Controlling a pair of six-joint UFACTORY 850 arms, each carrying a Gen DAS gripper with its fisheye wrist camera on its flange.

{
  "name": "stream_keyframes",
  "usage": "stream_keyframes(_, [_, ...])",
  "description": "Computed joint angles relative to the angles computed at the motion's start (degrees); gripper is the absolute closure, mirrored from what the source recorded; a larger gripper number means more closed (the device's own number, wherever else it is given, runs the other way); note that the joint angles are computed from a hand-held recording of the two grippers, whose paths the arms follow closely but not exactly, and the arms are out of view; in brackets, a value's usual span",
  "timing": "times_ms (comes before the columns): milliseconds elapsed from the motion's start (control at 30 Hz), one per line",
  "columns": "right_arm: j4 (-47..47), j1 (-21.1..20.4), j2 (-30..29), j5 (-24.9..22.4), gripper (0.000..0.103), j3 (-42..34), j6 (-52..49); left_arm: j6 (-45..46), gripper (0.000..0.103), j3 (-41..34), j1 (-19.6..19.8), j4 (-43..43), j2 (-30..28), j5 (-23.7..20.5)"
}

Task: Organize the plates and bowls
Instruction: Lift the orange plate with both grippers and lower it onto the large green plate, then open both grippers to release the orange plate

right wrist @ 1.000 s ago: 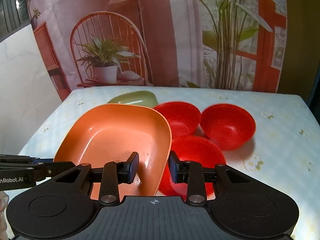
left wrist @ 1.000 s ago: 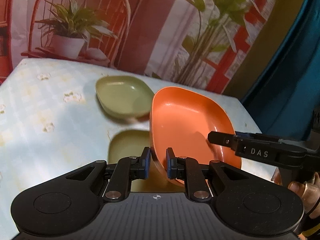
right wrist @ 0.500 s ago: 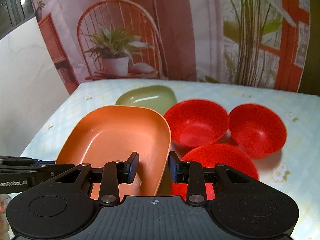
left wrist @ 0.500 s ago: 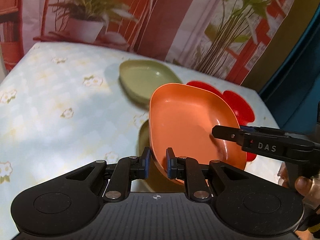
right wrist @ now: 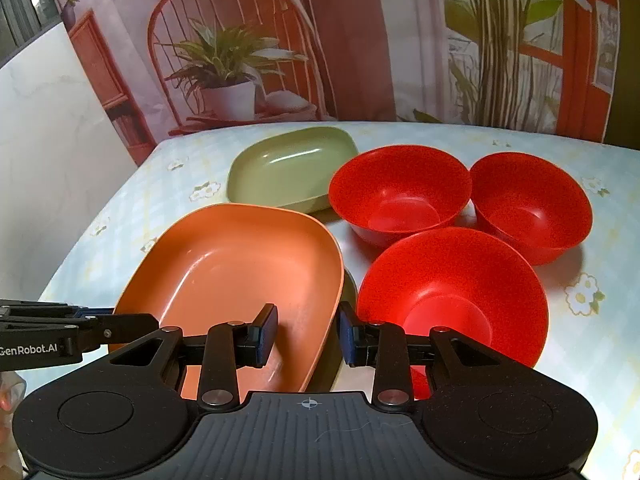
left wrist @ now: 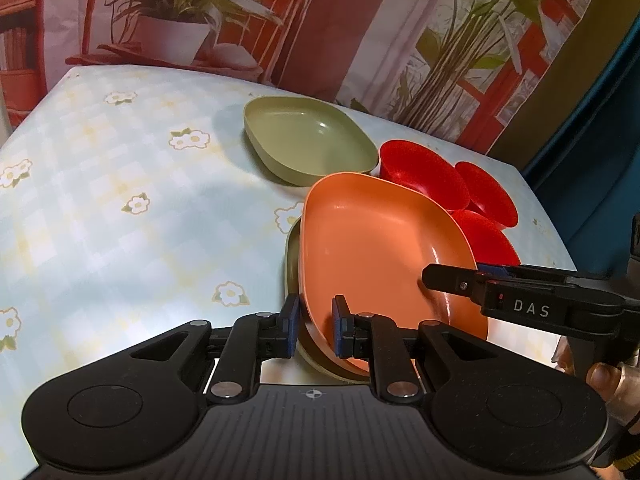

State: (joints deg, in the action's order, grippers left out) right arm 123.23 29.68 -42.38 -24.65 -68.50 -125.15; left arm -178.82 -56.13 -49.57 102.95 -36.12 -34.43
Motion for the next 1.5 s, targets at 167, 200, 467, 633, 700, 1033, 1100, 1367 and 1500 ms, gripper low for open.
stream_keyframes(167, [-1.49,-0.01,-0.42,0.17,0.072,-0.42,1.91,-0.44,0.086,0.03,0.21,0.54,-0.12,0.47])
stream_keyframes(200, [-1.79,0.00,-0.50,0.21,0.072,-0.49,2.20,-0.46,0.086,-0.01,0.28,0.53,-0.19,0.57])
stream_keyframes(467, [-3.11,0.28,-0.78,0.77,0.072,-0.88,3.42,-0.43,0.086,-0.73,0.30,0.02,-1.06,0.54])
stream_keyframes(633, [-3.01,0.42,-0.85,1.05,0.072,-0.92,3.41,-0.47,0.086,-0.84,0.15,-0.31,-1.34,0.27])
stream_keyframes(700, [-3.04,0.50,-0.98,1.17,0.072,-1.00,3.32,-0.28,0.086,-1.02,0.11,-0.49,-1.57,0.28])
stream_keyframes(1033, [3.57,1.33,-1.35,2.27,0.073,-1.48,-5.78,2.59,0.086,-2.75,0.27,-2.65,-2.83,-1.00])
stream_keyframes(1100, [4.39,1.23,-1.38,2.27,0.073,-1.44,-7.19,3.77,0.086,-3.17,0.26,-3.27,-3.08,-1.02])
stream_keyframes(1367, [6.62,1.15,-1.05,1.84,0.075,-0.61,-10.30,6.11,0.083,-3.40,0.21,-4.75,-3.32,-0.38])
stream_keyframes(1500, [7.03,1.10,-0.82,1.79,0.074,-0.31,-11.11,7.60,0.079,-3.58,0.11,-5.84,-3.41,-0.78])
